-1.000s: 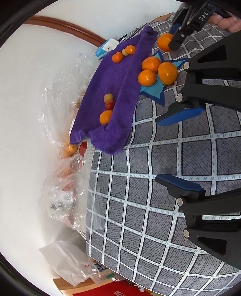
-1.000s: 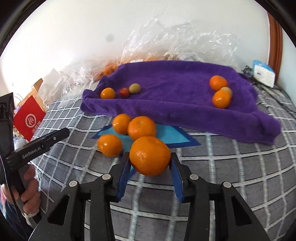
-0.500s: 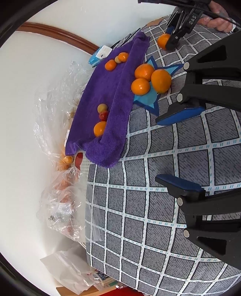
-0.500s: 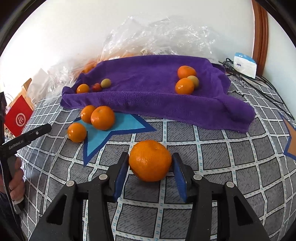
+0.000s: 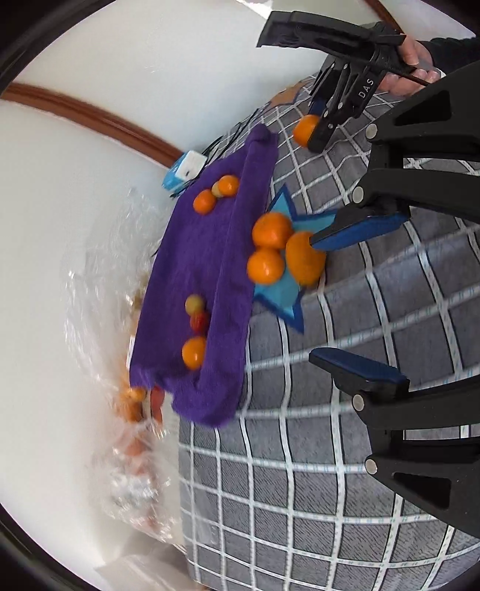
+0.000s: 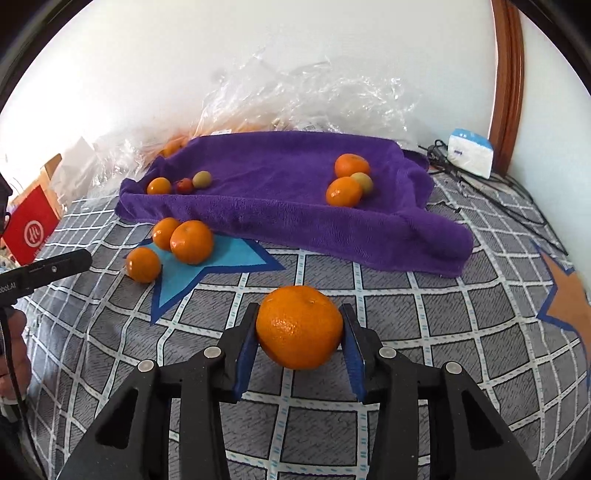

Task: Organize fruits
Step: 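Grasp an oval orange fruit with the left gripper while the right holds its tangerine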

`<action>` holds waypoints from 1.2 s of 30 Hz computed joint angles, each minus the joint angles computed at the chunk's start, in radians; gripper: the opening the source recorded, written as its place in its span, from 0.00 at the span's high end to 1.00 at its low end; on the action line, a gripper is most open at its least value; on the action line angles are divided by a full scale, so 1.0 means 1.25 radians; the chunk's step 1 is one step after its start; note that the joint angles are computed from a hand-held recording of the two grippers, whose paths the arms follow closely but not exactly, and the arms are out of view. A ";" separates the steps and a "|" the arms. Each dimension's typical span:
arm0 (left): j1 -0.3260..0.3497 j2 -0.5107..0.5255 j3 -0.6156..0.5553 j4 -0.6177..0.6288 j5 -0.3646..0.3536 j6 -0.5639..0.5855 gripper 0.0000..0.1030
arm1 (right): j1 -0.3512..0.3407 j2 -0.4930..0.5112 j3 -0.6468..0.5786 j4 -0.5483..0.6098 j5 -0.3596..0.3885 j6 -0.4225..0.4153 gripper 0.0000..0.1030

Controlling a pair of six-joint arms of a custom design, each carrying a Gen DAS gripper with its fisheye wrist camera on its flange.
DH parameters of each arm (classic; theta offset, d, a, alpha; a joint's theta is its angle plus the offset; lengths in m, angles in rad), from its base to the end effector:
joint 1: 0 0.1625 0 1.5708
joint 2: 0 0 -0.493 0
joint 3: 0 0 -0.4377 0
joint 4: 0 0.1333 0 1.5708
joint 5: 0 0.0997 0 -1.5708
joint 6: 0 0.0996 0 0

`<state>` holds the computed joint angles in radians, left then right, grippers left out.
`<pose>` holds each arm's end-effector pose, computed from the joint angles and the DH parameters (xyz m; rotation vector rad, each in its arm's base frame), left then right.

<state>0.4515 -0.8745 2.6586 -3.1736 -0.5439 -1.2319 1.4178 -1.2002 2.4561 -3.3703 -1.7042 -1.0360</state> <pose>-0.1857 -0.3329 0.0443 -0.0120 2.3515 -1.1400 0.0500 -0.4635 0.1729 1.1009 -2.4463 0.5189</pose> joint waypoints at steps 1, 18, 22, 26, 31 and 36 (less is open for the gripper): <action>0.006 0.002 -0.017 0.015 -0.006 0.007 0.48 | -0.002 -0.003 -0.004 0.013 0.001 0.008 0.59; 0.088 0.075 -0.144 0.123 0.007 -0.063 0.56 | -0.019 -0.019 -0.023 0.076 0.019 0.065 0.59; 0.087 0.088 -0.144 0.089 0.015 -0.035 0.59 | -0.017 -0.015 -0.025 0.074 0.010 0.063 0.59; 0.060 0.100 -0.121 0.036 0.053 -0.040 0.59 | -0.017 -0.014 -0.023 0.064 0.010 0.067 0.59; 0.034 0.102 -0.110 0.065 0.106 -0.091 0.59 | -0.022 -0.020 -0.023 0.068 0.022 0.071 0.59; 0.024 0.084 -0.100 0.102 0.124 -0.142 0.59 | -0.028 -0.028 -0.023 0.088 0.040 0.066 0.59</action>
<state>0.4814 -0.7701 2.5337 -3.0464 -0.3891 -1.4092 1.3831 -1.2350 2.4280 -3.2603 -1.6545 -0.9540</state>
